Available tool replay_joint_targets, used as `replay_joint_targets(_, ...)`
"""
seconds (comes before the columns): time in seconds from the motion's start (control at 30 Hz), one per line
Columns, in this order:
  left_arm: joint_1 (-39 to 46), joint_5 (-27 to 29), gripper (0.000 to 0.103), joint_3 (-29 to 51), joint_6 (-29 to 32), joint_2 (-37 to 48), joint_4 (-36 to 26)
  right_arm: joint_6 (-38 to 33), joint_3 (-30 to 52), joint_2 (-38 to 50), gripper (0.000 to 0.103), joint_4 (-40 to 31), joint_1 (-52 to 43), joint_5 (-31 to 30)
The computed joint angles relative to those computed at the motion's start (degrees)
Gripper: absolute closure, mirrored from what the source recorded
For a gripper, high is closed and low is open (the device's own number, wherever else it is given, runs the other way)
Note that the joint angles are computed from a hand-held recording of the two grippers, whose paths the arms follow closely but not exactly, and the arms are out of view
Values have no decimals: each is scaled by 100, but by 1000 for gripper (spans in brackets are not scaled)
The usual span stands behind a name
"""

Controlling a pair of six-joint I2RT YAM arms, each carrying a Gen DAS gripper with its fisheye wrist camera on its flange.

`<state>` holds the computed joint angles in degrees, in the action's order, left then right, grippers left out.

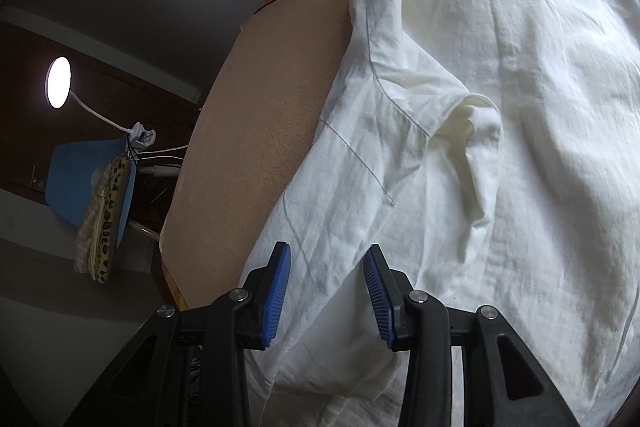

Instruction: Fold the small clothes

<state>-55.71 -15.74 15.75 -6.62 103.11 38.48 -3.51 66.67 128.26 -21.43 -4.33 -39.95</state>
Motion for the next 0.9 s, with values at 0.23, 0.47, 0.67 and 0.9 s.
replay_joint_targets(0.23,899,1220,90,-330,120,-301,279,344,140,242,63,300,105,63)
replay_joint_targets(0.47,1188,1985,98,-468,-162,-1043,4,564,-32,121,89,673,284,157)
replay_joint_targets(0.67,1039,2015,99,-531,-347,-1322,-103,322,-374,-370,103,724,355,367)
replay_joint_targets(0.9,85,622,53,-296,-186,-923,-439,233,-388,-413,97,522,110,134)
